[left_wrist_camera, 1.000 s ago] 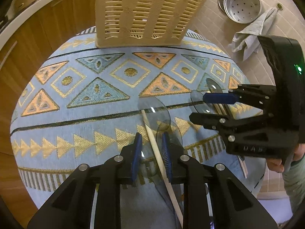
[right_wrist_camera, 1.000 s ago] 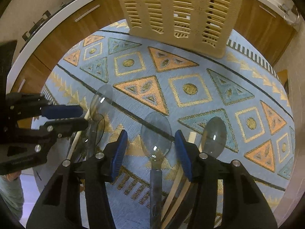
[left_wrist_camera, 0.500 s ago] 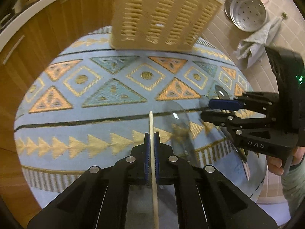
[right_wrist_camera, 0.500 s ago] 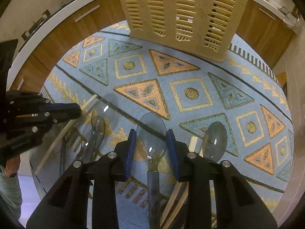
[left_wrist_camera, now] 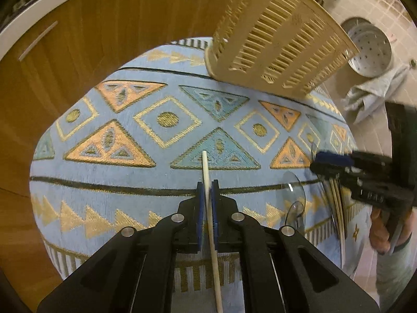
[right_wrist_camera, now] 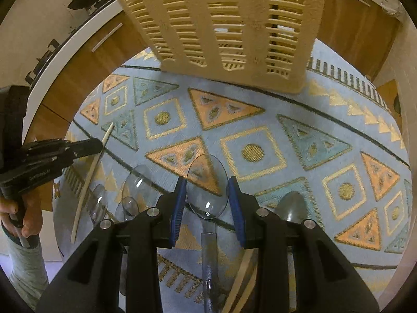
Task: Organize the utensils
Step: 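Carry the chopstick with the left tool and drop it into the holder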
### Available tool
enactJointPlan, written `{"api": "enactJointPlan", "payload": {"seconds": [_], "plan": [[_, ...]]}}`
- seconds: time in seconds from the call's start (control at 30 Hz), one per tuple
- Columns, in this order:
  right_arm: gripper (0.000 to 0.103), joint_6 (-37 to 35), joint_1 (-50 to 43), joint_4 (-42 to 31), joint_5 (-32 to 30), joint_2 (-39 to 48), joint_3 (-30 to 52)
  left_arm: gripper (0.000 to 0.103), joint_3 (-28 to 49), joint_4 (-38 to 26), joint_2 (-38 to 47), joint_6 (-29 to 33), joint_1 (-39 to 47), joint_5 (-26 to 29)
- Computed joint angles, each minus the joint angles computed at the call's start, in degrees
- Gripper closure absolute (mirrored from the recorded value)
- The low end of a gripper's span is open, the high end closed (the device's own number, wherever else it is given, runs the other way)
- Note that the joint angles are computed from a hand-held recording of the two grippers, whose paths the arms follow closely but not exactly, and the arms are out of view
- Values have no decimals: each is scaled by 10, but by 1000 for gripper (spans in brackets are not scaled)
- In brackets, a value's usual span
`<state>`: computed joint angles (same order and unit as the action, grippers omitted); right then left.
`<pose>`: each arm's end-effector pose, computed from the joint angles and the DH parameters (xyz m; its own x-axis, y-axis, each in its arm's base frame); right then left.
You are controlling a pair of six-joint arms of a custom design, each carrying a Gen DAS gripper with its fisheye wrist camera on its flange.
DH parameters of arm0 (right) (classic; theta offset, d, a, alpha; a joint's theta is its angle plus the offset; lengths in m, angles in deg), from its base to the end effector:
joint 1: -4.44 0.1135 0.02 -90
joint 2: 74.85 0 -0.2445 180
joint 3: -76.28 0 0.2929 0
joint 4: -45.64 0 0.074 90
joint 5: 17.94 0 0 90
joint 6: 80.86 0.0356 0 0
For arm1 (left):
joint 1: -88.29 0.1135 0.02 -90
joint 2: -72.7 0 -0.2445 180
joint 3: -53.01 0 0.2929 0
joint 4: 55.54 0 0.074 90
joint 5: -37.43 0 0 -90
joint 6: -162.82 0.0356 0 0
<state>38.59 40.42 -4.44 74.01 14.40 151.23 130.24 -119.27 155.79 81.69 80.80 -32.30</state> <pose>0.2823 0.2035 0.1868 -0.9182 -0.0594 -0.3916 -0.1422 0.9722 0.1859 0.3151 -0.0539 0.2257 -0.8808 0.2617 -0.3946 0.3825 0.8845 -0.2670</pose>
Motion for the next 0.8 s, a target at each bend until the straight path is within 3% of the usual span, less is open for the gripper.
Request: {"api": "enactJointPlan", "payload": {"seconds": [0.1, 0.2, 0.33, 0.37, 0.43, 0.53, 0.8], "plan": [[61, -7, -9, -14, -16, 7, 10, 95, 29, -27, 23, 21, -11, -15], [59, -10, -5, -37, -27, 23, 24, 95, 52, -47, 44, 43, -24, -40], [60, -11, 30, -77, 22, 42, 48, 95, 70, -71, 53, 57, -41, -72], [61, -15, 39, -88, 36, 50, 58, 95, 70, -71, 52, 57, -49, -86], [75, -17, 58, -110, 78, 69, 78, 99, 64, -65, 46, 49, -62, -107], [76, -22, 62, -108, 71, 67, 77, 100, 40, -42, 25, 39, -73, -120], [76, -43, 71, -41, 73, -91, -12, 103, -37, 66, -120, -15, -32, 4]]}}
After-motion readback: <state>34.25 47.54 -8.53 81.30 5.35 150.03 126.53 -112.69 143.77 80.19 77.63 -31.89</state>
